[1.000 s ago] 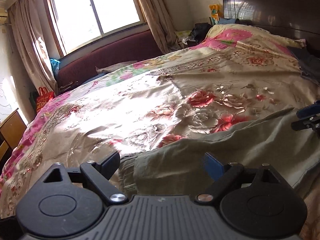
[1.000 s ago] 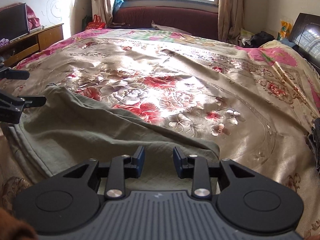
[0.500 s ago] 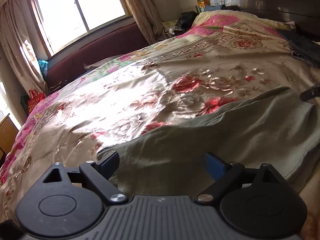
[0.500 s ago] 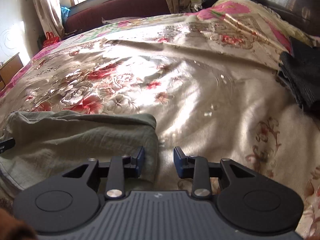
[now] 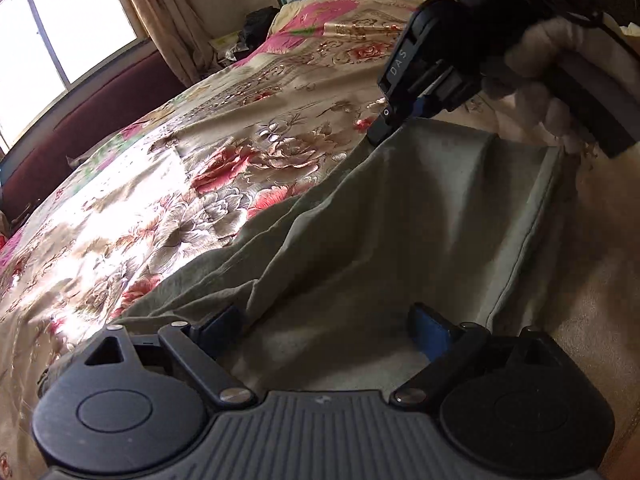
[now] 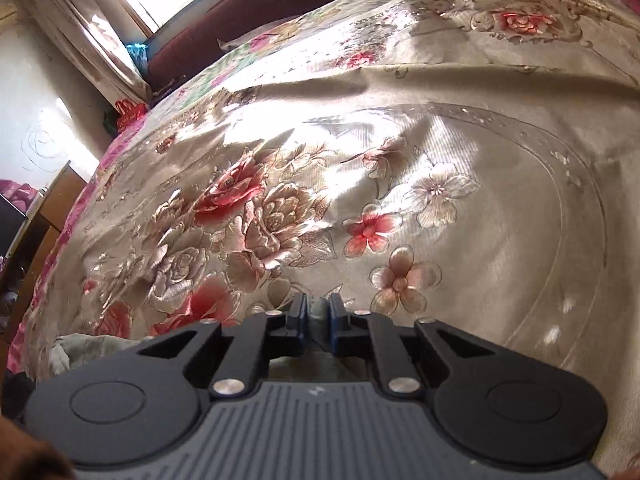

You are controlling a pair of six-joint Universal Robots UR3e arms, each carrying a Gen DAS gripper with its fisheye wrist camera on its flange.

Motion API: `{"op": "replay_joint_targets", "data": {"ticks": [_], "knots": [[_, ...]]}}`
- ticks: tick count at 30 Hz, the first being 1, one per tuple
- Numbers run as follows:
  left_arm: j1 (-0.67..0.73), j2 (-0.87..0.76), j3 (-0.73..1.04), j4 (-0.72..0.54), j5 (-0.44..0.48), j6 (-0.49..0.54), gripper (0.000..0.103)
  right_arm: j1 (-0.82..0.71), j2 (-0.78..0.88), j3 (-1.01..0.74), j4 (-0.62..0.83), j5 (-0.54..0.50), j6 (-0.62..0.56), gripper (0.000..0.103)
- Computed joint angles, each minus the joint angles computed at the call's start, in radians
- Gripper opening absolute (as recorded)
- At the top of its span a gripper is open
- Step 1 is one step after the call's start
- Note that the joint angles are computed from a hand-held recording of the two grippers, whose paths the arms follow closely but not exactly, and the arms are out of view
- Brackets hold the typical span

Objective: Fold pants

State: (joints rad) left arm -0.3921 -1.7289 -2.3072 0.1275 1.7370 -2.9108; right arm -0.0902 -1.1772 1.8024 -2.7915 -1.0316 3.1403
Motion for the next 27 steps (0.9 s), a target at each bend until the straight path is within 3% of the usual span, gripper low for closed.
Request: {"op": "replay_joint_targets", "data": {"ticks": [3,6,9,11,13,16,18,21,23,27], "knots": [[0.043,0.048,-0.006,-0.068,-0.038,-0.037,0.103,0.042,0.046,-0.121,0.084,-0.066,-0.028,0.014],[0.053,0.085,-0.029,-0.082,-0.034,-0.048,0.103,-0.035,-0.098,0.038,0.013,0.02,0.0,0.019],[0.032,0.095,-0.091,0.017,0.02,-0.054,0.103,-0.148,-0.315,0.258,0.078,0.086,-0.149,0.034],[0.017,0.086,-0.107,0.057,0.051,-0.085,0.103,-0.212,-0.402,0.361,0.149,0.136,-0.237,0.037],[-0.009,0.092,-0.082,0.009,0.085,-0.124,0.103,-0.268,-0.435,0.45,0.196,0.198,-0.299,0.04],[-0.032,0.096,-0.05,-0.047,0.098,-0.108,0.103,-0.275,-0.378,0.479,0.203,0.28,-0.291,0.04],[-0.06,0.077,-0.023,-0.071,0.145,-0.096,0.103,-0.294,-0.394,0.465,0.352,0.368,-0.384,0.035],[-0.061,0.107,-0.016,-0.115,0.136,-0.091,0.103,-0.332,-0.46,0.495,0.44,0.391,-0.547,0.039],[-0.073,0.106,-0.016,-0.092,0.132,-0.073,0.103,-0.3,-0.422,0.49,0.332,0.336,-0.499,0.039],[-0.121,0.129,-0.009,-0.048,0.041,-0.03,0.103,-0.246,-0.247,0.361,0.216,0.353,-0.357,0.041]]}}
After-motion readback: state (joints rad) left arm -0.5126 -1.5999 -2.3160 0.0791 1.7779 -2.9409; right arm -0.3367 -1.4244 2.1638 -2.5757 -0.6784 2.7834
